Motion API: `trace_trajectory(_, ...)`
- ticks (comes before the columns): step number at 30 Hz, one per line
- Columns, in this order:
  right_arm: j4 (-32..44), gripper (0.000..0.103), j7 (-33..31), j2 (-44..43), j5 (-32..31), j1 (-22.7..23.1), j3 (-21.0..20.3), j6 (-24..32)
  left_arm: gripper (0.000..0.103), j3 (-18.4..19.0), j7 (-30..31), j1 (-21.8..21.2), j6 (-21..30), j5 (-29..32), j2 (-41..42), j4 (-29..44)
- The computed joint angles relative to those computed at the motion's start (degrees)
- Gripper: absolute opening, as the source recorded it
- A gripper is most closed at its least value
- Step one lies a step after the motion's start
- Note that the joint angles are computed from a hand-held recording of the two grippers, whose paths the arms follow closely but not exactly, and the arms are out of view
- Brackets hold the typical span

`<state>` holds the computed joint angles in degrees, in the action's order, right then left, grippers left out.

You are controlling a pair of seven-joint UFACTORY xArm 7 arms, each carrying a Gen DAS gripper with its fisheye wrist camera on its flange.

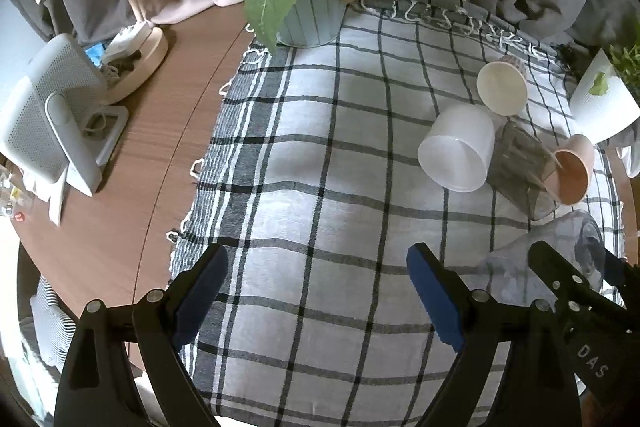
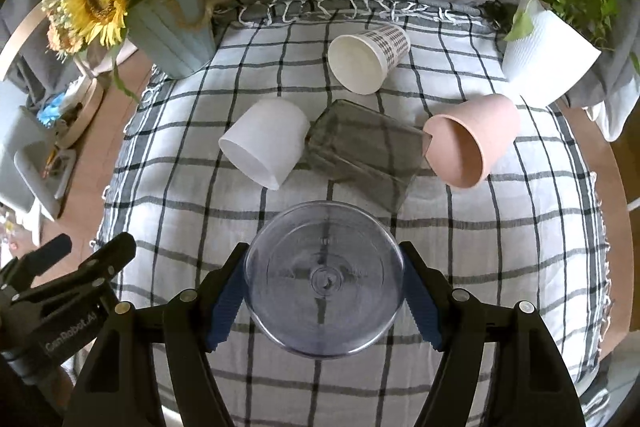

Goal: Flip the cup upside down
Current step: 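Lower the clear cup rim-down onto the cloth with the right gripper and open it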

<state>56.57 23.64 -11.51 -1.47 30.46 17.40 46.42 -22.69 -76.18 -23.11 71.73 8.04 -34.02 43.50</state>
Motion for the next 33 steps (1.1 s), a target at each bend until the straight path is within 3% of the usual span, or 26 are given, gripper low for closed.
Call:
trace_trajectory(6, -0.4, 0.073, 0.8, -0.1, 0.6, -0.1, -0.2, -0.9, 0.094, -0.4, -0.6, 0.3, 1.4, 0.7, 0.0, 1.0)
trace_trajectory(9, -1.1, 0.086, 0.7, -1.1, 1.7, -0.2, -0.6, -2.5, 0.095, -1.0, -1.1, 0.4, 2.7, 1.2, 0.1, 2.0)
trace_trajectory(12, -2.5, 0.088, 1.9, -4.3, -0.1, -0.6, -0.1, -4.1, 0.095, -1.7, -1.8, 0.3, 4.2, 1.7, 0.0, 3.4)
trace_trajectory(19, -6.7, 0.093, 2.6, -16.0, 1.0, -2.3, -0.4, -4.1, 0.102, -6.8, -5.3, 0.3, 9.0, 6.3, 0.8, 10.0)
trace_trajectory(33, -15.4, 0.097, 0.4, -36.4, 1.9, -5.4, -1.1, 0.3, 0.103, -15.5, -11.2, -4.2, 16.7, 15.3, 8.6, 21.2)
